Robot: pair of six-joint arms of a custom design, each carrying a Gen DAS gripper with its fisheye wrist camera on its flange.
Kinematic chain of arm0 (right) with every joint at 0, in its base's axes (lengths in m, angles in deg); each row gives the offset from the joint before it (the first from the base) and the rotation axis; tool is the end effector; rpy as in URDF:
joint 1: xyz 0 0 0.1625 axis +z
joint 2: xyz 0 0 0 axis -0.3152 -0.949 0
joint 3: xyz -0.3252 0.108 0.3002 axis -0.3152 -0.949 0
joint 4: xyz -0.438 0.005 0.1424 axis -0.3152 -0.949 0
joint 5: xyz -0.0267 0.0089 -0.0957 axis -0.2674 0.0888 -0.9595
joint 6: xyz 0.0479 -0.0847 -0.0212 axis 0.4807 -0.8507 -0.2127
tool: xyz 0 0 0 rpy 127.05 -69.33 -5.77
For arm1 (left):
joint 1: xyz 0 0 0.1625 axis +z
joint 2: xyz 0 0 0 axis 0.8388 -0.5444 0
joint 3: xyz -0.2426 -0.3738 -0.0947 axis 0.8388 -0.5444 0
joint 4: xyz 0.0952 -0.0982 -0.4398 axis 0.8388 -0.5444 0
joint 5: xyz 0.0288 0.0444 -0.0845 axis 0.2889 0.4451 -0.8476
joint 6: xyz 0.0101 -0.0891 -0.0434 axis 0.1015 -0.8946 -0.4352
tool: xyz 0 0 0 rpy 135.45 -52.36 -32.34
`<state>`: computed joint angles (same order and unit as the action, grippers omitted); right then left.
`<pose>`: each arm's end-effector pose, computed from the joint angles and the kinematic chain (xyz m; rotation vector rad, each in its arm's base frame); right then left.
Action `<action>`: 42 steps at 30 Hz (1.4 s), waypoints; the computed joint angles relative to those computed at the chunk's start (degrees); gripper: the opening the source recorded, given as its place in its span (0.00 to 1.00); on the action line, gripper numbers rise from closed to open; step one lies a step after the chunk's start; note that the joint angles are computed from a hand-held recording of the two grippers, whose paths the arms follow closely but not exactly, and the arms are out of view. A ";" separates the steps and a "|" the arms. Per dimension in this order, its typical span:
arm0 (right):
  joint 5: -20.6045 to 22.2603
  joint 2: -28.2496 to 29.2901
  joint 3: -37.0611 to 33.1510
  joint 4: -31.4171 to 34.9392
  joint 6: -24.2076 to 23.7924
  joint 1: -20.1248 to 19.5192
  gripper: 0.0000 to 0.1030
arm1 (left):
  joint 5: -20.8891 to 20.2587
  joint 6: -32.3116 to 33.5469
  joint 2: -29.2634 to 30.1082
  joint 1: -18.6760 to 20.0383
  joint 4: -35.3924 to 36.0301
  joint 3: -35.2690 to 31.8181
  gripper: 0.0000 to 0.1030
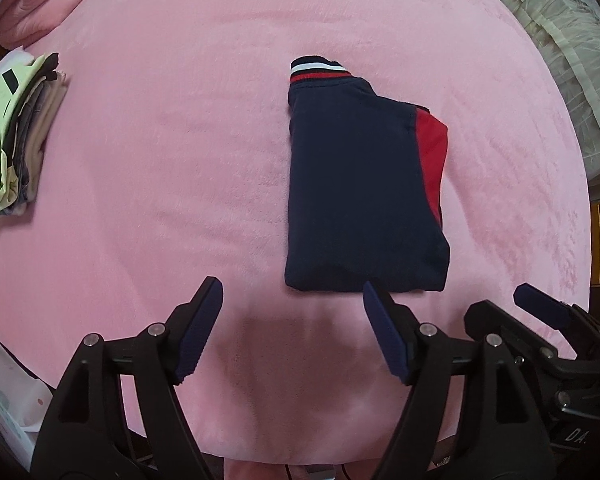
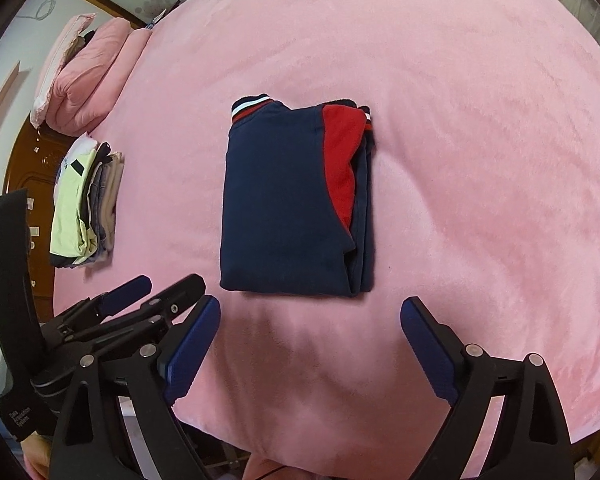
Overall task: Fold large clothes
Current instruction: 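Grasp the folded jacket bundle with both grippers and lift it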
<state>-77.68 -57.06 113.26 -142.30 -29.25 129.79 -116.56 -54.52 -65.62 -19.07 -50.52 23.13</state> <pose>0.2145 -0.3450 0.2894 -0.8593 -2.5222 0.7742 -0.3891 -0.5328 0.1007 0.9788 2.2539 0.2028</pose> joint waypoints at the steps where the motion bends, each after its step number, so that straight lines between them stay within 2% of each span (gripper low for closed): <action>1: 0.00 -0.17 -0.08 0.27 0.03 -0.03 0.91 | -0.03 -0.13 0.20 -0.08 0.24 -0.24 0.69; 4: 0.24 -0.14 0.23 -0.57 0.03 -0.85 0.92 | -1.28 -0.20 0.64 0.11 0.58 -1.00 0.79; 8: 0.46 -0.57 0.98 -2.26 0.25 -1.87 0.92 | -3.39 -1.21 2.37 0.97 3.33 -3.22 0.81; 14: 2.83 -1.51 3.59 -7.63 -1.97 -6.24 0.93 | -2.93 -2.95 5.98 2.97 4.88 -5.99 0.81; 18: 10.21 -2.45 9.85 -24.95 -6.57 -13.53 0.93 | -3.54 -3.00 9.23 4.50 4.93 -8.65 0.81; 20: 14.75 -2.12 12.53 -32.53 -8.25 -17.97 0.90 | -4.34 -3.21 10.94 5.41 5.27 -10.10 0.81; 21: 18.36 -1.55 13.89 -36.60 -10.05 -21.07 0.88 | -5.23 -3.13 11.70 6.01 4.91 -10.69 0.81; 23: 22.75 -0.19 15.32 -41.13 -12.03 -25.29 0.76 | -8.41 -1.97 12.73 7.31 3.49 -11.55 0.81; 25: 25.62 1.61 16.28 -44.81 -11.67 -28.39 0.70 | -11.72 -0.66 13.40 8.47 2.57 -12.32 0.81; 29: 30.43 6.43 17.71 -55.97 -13.65 -31.76 0.68 | -17.50 0.27 14.88 10.81 2.63 -14.24 0.81; 30: 30.99 7.19 17.73 -57.37 -14.21 -32.12 0.65 | -18.74 -0.04 15.41 11.35 3.26 -15.03 0.81; 31: 32.40 8.14 17.91 -59.42 -14.95 -33.00 0.56 | -19.71 -0.18 15.93 11.80 3.81 -15.79 0.81; 32: 33.54 8.91 17.99 -60.91 -15.20 -33.62 0.54 | -20.20 -0.01 16.22 12.02 3.99 -16.18 0.81; 33: 34.69 9.66 18.05 -62.41 -15.68 -34.16 0.53 | -20.43 0.59 16.59 12.13 4.48 -16.73 0.79; 35: 36.41 10.35 18.35 -64.31 -16.60 -35.09 0.46 | -21.19 2.55 17.04 12.06 5.56 -17.63 0.67; 38: 37.32 11.38 19.14 -67.90 -15.46 -35.37 0.35 | -20.13 3.68 17.06 11.04 6.60 -18.03 0.58; 42: 32.34 12.31 18.39 -69.26 -13.39 -31.14 0.29 | -19.60 4.86 16.17 9.81 6.28 -17.80 0.45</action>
